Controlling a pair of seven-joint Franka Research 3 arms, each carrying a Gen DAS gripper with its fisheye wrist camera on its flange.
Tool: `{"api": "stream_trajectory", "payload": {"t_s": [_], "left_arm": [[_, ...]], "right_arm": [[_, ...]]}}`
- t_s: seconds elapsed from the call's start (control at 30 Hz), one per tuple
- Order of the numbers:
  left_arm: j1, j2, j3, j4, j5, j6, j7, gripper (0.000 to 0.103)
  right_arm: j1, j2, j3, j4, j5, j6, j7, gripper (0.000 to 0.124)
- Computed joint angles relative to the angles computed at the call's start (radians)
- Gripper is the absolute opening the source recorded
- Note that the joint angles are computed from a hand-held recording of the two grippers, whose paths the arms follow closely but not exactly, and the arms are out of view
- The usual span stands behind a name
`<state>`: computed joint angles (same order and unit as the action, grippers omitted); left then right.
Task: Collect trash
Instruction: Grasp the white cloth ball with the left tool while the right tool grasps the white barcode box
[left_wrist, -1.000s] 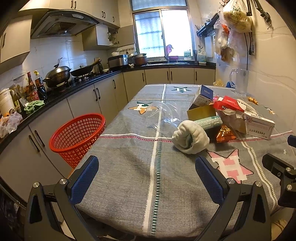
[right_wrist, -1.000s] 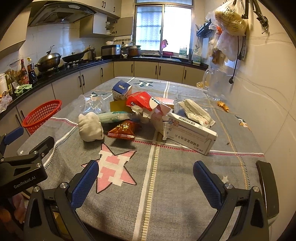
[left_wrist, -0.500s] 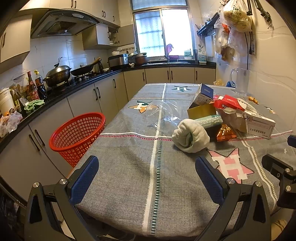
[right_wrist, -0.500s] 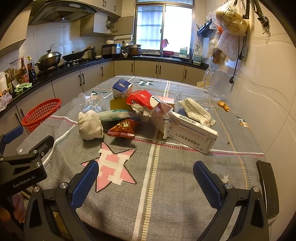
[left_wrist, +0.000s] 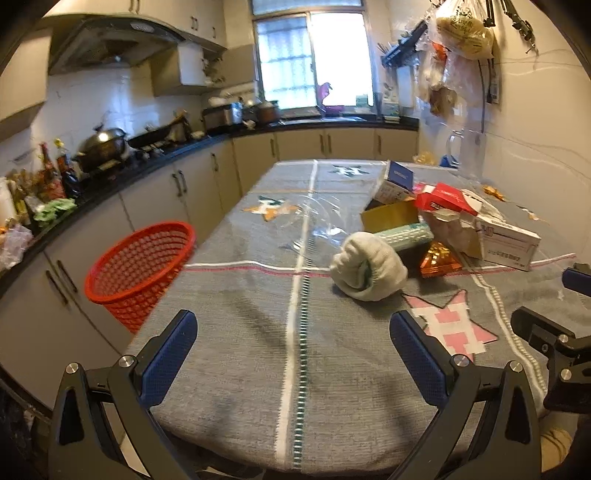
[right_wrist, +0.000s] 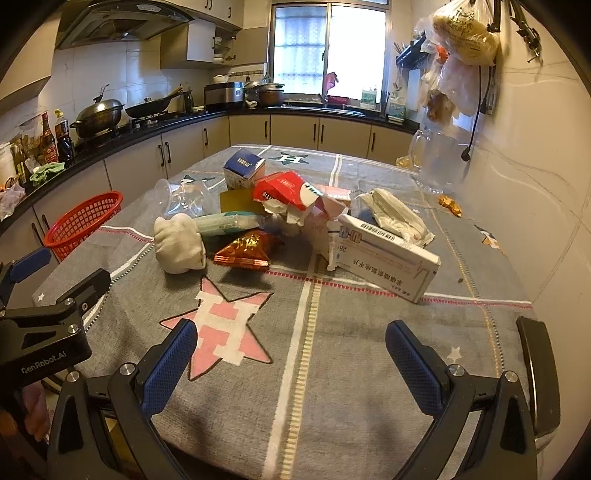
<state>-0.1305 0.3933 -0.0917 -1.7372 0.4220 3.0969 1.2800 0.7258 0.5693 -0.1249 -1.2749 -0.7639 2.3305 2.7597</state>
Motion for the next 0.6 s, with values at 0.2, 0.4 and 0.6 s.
{"api": "stream_trajectory", "payload": {"t_s": [0.2,0.4,0.6], "left_arm": [[0.221,0.071,-0.304,0.106,-0.241,-0.132,0.293,0.103],[0.215,0.185,-0.365,0.304,-0.378,-0.310,0.438,0.099],[0.112,0.294,-0.293,0.513,-0.434,-0.482,0.465,0.076]], "right_arm": [[-0.042,-0.074,0.002,-0.113,0.000,0.094,0.037,0.103],[-0.105,-0.132,0.021,-0.210,0.041,0.217,0.032,0.103],[-0.164,-0.182,0.018,-0.287,0.081,0.316,0.006,0.103]]}}
